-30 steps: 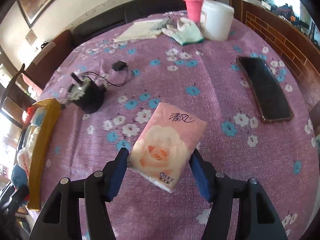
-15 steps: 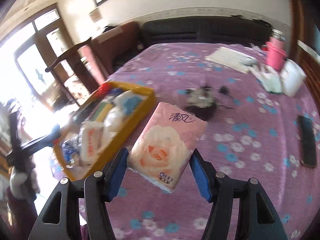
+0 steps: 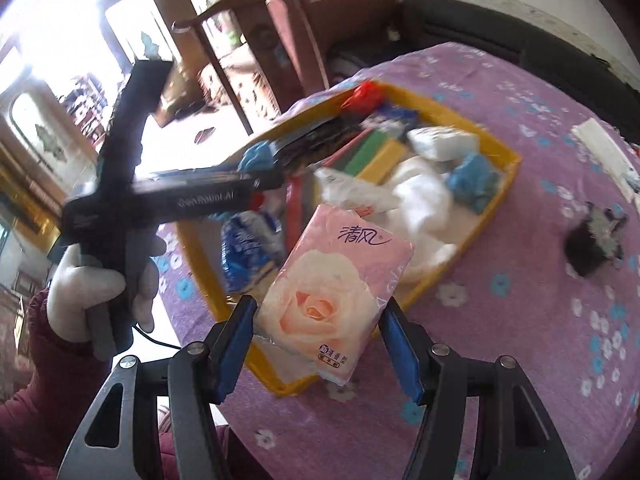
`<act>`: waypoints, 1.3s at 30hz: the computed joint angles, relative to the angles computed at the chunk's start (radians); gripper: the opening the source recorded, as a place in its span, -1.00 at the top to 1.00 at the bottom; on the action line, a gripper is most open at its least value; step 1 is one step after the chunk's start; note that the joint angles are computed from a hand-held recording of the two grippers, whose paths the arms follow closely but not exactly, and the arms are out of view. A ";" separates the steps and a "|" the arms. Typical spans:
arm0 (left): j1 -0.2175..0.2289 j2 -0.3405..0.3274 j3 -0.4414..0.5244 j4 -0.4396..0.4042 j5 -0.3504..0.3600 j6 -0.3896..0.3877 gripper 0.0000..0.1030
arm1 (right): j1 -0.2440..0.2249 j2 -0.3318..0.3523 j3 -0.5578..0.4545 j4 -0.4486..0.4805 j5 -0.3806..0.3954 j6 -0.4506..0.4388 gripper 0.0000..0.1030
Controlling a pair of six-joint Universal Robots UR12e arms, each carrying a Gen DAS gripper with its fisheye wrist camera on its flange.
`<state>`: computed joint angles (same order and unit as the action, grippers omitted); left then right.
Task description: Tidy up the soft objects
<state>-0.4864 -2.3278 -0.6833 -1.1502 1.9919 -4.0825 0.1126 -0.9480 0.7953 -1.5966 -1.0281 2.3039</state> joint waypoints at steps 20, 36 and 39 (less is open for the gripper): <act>-0.082 0.011 0.006 -0.150 0.422 -0.230 -0.70 | 0.005 -0.028 0.075 -0.142 0.000 0.033 -0.64; -0.115 -0.073 0.220 -0.546 0.571 -0.454 -0.84 | -0.019 0.027 -0.013 0.145 0.314 0.042 -0.64; -0.115 -0.128 0.324 -0.605 0.568 -0.442 -0.85 | -0.051 -0.030 0.093 -0.012 0.371 0.109 -0.64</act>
